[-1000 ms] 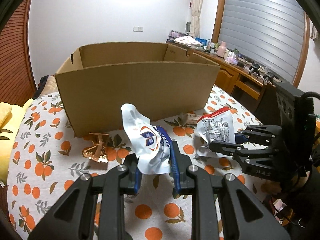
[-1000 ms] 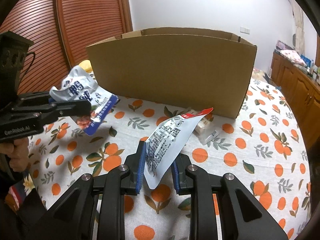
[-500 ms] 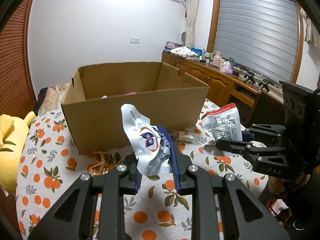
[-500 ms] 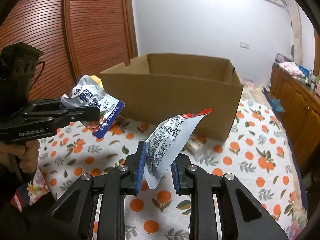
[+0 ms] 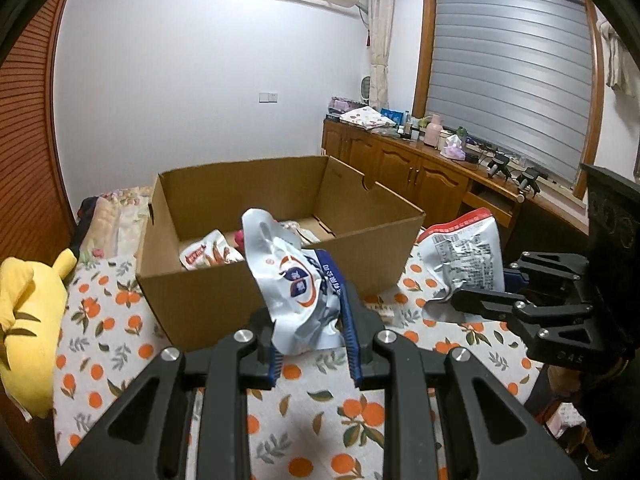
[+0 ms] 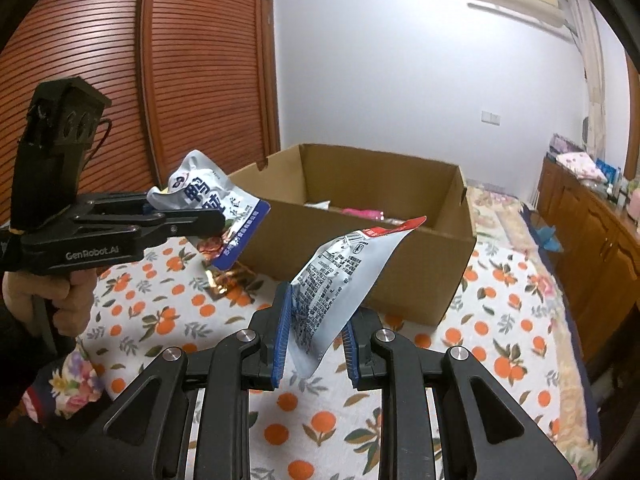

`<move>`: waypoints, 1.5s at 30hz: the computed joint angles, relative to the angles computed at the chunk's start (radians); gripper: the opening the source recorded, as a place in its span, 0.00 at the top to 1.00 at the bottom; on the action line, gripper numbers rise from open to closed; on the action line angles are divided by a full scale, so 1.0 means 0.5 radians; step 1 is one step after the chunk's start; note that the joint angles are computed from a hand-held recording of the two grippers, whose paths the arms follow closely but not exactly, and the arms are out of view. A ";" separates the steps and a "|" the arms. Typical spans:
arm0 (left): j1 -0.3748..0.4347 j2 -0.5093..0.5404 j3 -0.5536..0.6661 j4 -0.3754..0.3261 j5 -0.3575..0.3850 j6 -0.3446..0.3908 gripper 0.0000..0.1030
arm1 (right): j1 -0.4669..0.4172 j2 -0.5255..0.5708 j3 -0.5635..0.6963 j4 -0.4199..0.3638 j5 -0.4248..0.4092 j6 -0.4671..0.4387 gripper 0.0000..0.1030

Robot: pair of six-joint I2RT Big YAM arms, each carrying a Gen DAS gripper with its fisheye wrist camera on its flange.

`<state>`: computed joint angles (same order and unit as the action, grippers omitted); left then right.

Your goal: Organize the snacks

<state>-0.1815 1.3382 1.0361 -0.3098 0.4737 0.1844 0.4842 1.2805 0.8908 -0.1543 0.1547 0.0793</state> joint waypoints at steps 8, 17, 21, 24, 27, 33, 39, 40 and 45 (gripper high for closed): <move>0.014 0.102 0.173 -0.049 -0.027 0.016 0.78 | -0.019 -0.005 0.122 -0.078 0.026 -0.105 0.79; -0.008 0.243 0.376 -0.104 -0.098 0.036 0.78 | -0.052 0.093 0.299 -0.121 0.028 -0.191 0.79; -0.015 0.350 0.476 -0.140 -0.130 0.001 0.78 | -0.064 0.166 0.380 -0.147 0.045 -0.213 0.79; -0.019 0.417 0.535 -0.167 -0.148 -0.018 0.78 | -0.087 0.214 0.436 -0.167 0.033 -0.203 0.79; -0.022 0.491 0.606 -0.196 -0.173 -0.035 0.78 | -0.108 0.258 0.485 -0.188 0.038 -0.203 0.79; -0.064 0.549 0.659 -0.206 -0.348 -0.005 0.74 | -0.152 0.333 0.554 -0.224 0.045 -0.195 0.79; -0.064 0.548 0.646 -0.149 -0.365 -0.021 0.60 | -0.175 0.487 0.704 -0.310 0.051 -0.131 0.79; -0.061 0.548 0.647 -0.147 -0.364 -0.026 0.59 | -0.175 0.517 0.730 -0.328 0.056 -0.128 0.79; -0.041 0.557 0.660 -0.159 -0.370 -0.029 0.58 | -0.187 0.633 0.842 -0.405 0.031 -0.108 0.79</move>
